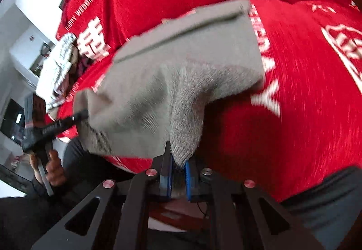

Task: Fold small clothes
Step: 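Lift the hem with both grippers and fold it over toward the collar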

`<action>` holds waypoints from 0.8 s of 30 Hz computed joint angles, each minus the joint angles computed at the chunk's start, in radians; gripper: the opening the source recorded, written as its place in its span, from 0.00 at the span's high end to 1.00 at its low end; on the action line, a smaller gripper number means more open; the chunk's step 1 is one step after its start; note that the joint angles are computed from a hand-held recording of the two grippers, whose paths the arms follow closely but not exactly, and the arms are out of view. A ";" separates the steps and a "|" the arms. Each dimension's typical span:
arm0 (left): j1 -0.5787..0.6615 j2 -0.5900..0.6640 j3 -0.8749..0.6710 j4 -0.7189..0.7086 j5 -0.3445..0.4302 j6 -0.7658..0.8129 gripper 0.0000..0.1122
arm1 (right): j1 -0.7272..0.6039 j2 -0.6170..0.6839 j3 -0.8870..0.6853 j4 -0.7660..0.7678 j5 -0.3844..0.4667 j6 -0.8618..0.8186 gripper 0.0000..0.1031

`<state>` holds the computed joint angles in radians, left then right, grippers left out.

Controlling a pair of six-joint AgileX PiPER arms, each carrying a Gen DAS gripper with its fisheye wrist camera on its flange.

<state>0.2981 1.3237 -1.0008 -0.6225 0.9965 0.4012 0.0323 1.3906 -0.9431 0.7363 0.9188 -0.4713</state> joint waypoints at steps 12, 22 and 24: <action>-0.107 0.032 -0.016 0.116 -0.057 -0.100 0.61 | -0.104 0.037 -0.002 0.175 0.011 -0.203 0.23; -0.034 -0.141 -0.060 0.100 0.060 -0.049 0.89 | -0.069 -0.052 -0.028 0.203 0.048 -0.298 0.90; 0.009 -0.164 -0.081 0.045 0.068 -0.032 0.89 | -0.123 -0.050 -0.056 0.273 0.097 -0.307 0.90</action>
<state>0.3073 1.1595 -1.0817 -0.5780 1.0641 0.3689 -0.0911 1.3402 -0.9987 1.0091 1.0158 -0.7781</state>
